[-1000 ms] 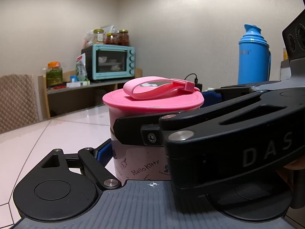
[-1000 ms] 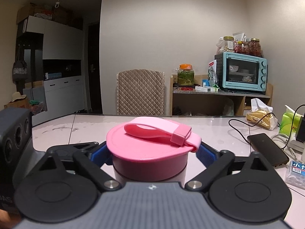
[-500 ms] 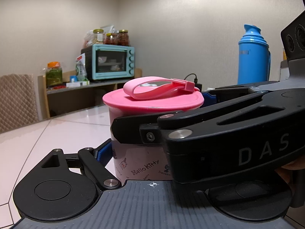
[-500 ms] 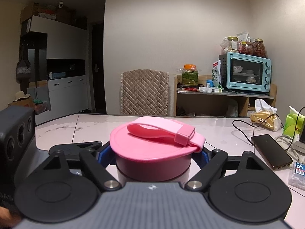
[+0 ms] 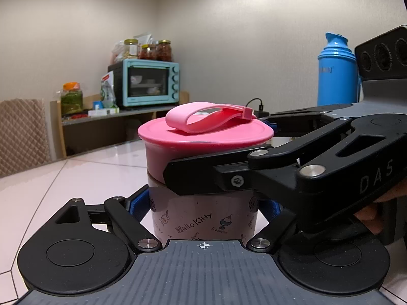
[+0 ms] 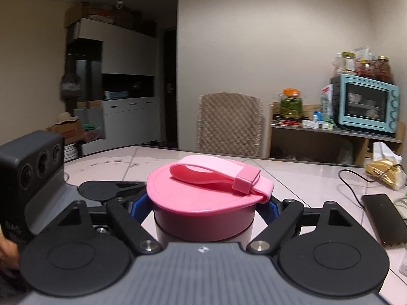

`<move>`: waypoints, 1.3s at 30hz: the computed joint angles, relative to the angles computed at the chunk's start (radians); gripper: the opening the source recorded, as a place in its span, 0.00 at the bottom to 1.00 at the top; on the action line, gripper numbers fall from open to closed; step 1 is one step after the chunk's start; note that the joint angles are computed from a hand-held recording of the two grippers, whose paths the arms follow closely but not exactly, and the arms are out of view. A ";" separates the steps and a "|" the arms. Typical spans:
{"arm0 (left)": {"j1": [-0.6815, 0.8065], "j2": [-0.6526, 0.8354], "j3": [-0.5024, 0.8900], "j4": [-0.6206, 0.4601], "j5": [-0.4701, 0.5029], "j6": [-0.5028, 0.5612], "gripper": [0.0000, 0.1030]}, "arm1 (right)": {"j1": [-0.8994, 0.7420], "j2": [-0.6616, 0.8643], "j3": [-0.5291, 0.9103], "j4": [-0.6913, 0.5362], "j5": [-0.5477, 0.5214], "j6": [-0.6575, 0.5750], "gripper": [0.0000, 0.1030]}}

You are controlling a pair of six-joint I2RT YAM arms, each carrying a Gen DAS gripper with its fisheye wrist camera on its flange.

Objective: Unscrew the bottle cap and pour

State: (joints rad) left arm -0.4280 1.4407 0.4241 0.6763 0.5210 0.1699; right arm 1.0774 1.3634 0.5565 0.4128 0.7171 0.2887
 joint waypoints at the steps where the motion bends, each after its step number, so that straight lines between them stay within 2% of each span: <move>1: -0.001 0.001 0.000 0.001 -0.001 0.000 0.87 | -0.008 -0.008 -0.010 0.010 -0.019 -0.011 0.83; 9: 0.009 0.010 0.011 -0.003 0.009 0.001 0.87 | -0.116 -0.093 -0.092 0.073 -0.256 -0.123 0.83; 18: 0.007 0.010 0.009 0.000 0.006 0.001 0.87 | -0.307 -0.180 -0.121 0.037 -0.640 -0.225 0.83; 20: 0.007 0.010 0.010 -0.002 0.007 0.001 0.87 | -0.366 -0.188 -0.118 0.023 -0.752 -0.253 0.83; 23: 0.008 0.010 0.009 0.000 0.008 0.002 0.87 | -0.414 -0.195 -0.112 0.006 -0.845 -0.283 0.83; 27: 0.009 0.013 0.011 0.000 0.009 0.003 0.87 | -0.433 -0.207 -0.105 -0.017 -0.886 -0.297 0.83; 32: 0.010 0.016 0.017 -0.003 0.010 0.004 0.87 | -0.413 -0.234 -0.107 -0.041 -0.854 -0.275 0.83; 37: 0.010 0.018 0.017 0.000 0.010 0.004 0.87 | -0.350 -0.254 -0.112 -0.049 -0.722 -0.217 0.95; 39: 0.010 0.017 0.015 0.000 0.010 0.005 0.87 | -0.273 -0.277 -0.094 -0.110 -0.576 -0.184 0.96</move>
State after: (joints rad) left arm -0.4178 1.4581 0.4395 0.6765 0.5310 0.1747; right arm 0.8046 1.0869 0.4624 0.3024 0.1408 0.1042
